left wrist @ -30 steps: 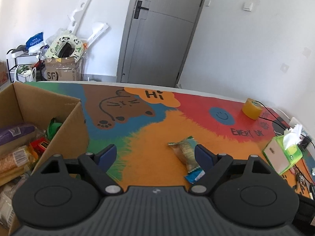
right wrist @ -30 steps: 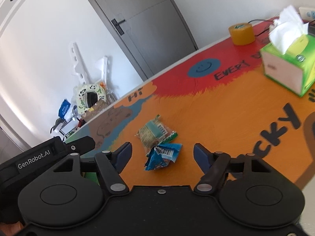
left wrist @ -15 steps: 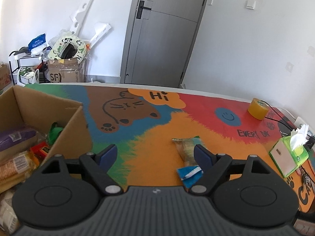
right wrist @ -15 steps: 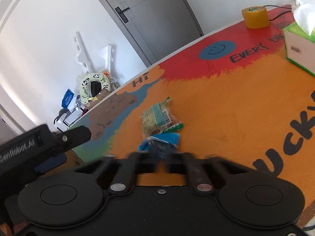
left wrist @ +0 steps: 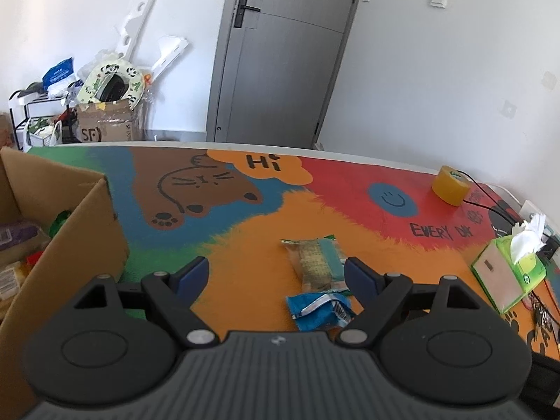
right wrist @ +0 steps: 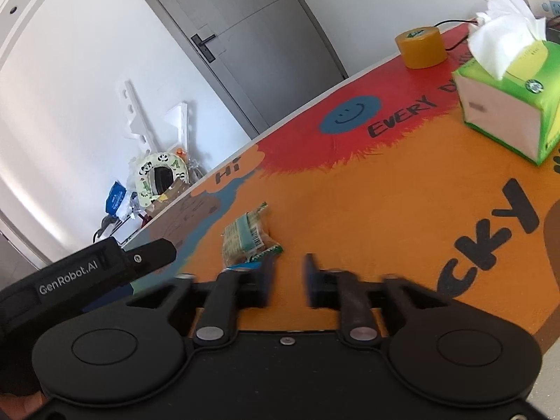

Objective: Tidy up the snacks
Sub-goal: 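Grasp the blue wrapper with the right tool while the left tool grasps the teal-labelled clear packet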

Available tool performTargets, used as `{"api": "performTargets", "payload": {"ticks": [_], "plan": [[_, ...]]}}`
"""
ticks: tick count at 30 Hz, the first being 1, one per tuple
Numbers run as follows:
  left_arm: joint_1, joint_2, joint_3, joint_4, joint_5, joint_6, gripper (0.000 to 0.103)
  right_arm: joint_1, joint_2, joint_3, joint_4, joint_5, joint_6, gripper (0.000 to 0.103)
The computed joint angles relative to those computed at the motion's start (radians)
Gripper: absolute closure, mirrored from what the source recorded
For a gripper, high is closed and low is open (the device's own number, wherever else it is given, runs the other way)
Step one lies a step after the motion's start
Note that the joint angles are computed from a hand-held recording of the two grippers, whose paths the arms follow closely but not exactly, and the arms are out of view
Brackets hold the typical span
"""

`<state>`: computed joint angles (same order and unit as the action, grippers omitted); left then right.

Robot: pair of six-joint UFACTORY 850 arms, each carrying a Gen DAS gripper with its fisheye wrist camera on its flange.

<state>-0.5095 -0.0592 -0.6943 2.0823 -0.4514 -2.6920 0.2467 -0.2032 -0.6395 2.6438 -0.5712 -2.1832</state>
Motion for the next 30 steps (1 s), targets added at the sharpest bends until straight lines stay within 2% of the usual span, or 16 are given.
{"api": "performTargets", "payload": {"ticks": [3,5,7,9,13,16,18,19,20,26,30], "plan": [[0.005,0.013,0.011,0.010,-0.001,-0.018,0.023,0.018,-0.015,-0.017,-0.023,0.004,0.019,0.068],[0.012,0.032,0.028,0.030,-0.004,-0.046,0.026,0.034,-0.020,-0.026,-0.008,0.012,0.005,0.057],[0.020,0.047,0.041,0.038,-0.010,-0.062,0.030,0.053,-0.025,-0.035,0.015,0.022,-0.017,0.053],[0.033,0.055,0.046,0.045,0.001,-0.073,0.034,0.068,-0.030,-0.045,0.027,0.031,-0.030,0.053],[0.052,0.060,0.055,0.084,0.015,-0.115,0.035,0.101,-0.055,-0.081,0.090,0.071,-0.089,0.046],[0.064,0.055,0.055,0.119,0.026,-0.150,0.035,0.126,-0.075,-0.107,0.157,0.100,-0.155,0.046],[0.071,0.050,0.052,0.119,0.036,-0.155,0.035,0.134,-0.092,-0.127,0.137,0.130,-0.145,0.050],[0.073,0.049,0.052,0.128,0.039,-0.162,0.035,0.130,-0.104,-0.136,0.075,0.137,-0.087,0.067],[0.074,0.047,0.050,0.124,0.038,-0.157,0.035,0.124,-0.103,-0.128,0.054,0.115,-0.058,0.072],[0.064,0.026,0.031,0.086,0.028,-0.118,0.035,0.093,-0.073,-0.080,0.058,0.074,-0.025,0.074],[0.046,0.007,0.014,0.074,0.029,-0.100,0.035,0.073,-0.049,-0.049,0.101,0.059,-0.071,0.074]]}}
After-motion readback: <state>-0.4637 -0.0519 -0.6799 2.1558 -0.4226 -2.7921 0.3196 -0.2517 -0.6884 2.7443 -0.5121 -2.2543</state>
